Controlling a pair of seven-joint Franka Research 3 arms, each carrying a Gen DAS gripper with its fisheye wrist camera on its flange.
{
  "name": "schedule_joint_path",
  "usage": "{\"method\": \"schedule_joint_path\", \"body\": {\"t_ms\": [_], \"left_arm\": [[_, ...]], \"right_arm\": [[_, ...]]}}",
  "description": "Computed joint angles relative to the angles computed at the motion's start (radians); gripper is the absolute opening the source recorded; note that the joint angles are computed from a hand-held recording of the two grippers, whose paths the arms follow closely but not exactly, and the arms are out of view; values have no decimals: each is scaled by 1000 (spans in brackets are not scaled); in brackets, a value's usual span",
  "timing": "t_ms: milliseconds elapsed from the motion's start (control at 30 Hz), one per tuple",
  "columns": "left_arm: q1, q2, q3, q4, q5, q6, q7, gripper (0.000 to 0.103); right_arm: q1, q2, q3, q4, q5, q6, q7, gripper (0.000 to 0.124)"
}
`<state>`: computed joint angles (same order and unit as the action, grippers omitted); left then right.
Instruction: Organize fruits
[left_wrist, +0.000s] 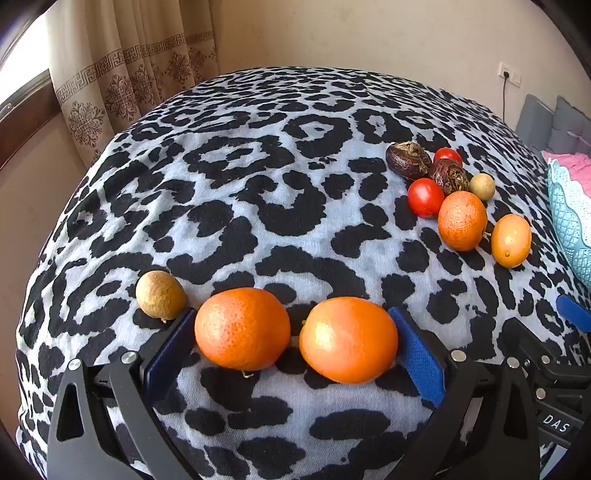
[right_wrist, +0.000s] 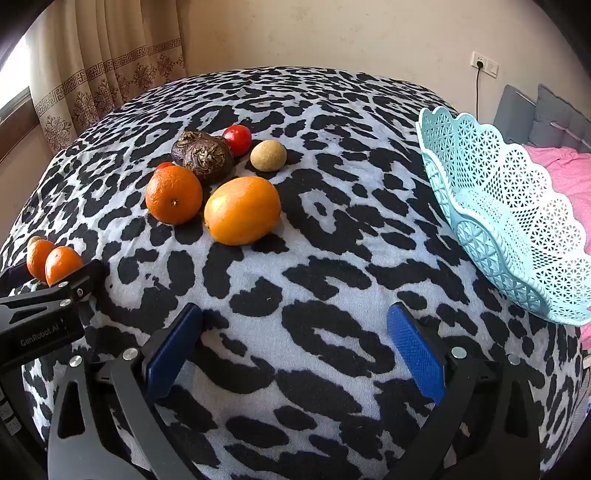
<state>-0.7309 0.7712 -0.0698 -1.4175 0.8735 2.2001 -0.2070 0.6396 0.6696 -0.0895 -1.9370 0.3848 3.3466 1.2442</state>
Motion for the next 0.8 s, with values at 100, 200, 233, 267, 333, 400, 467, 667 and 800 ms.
{"method": "schedule_joint_path", "body": {"t_ms": [100, 200, 233, 267, 333, 400, 467, 667, 800], "left_arm": [[1, -5, -1, -9, 3, -3, -1, 98], [-5, 15, -3, 28, -11, -36, 29, 98], [-5, 16, -2, 30, -12, -37, 30, 98], [-6, 16, -2, 30, -13, -36, 30, 98], [-7, 14, 0, 27, -12, -36, 28, 98], [-8, 21, -1, 40, -16, -42, 33, 98], [-7, 26, -1, 51, -21, -44, 40, 98], [-7, 15, 0, 28, -13, -36, 29, 98], [-11, 14, 2, 20, -7, -30, 16, 98]], "right_arm": [[-40, -5, 39, 1, -11, -11, 2, 101], [-29, -5, 28, -1, -12, -9, 5, 101], [-35, -5, 34, -1, -14, -8, 6, 101], [-33, -4, 32, 0, -14, -9, 7, 101], [-42, -4, 41, 0, -18, -7, 7, 101], [-39, -3, 37, 4, -18, -12, 8, 101], [-40, -2, 38, 7, -21, -13, 10, 101], [-51, -3, 51, -5, -24, 6, 9, 101], [-45, -3, 45, -3, -20, 1, 7, 101]]}}
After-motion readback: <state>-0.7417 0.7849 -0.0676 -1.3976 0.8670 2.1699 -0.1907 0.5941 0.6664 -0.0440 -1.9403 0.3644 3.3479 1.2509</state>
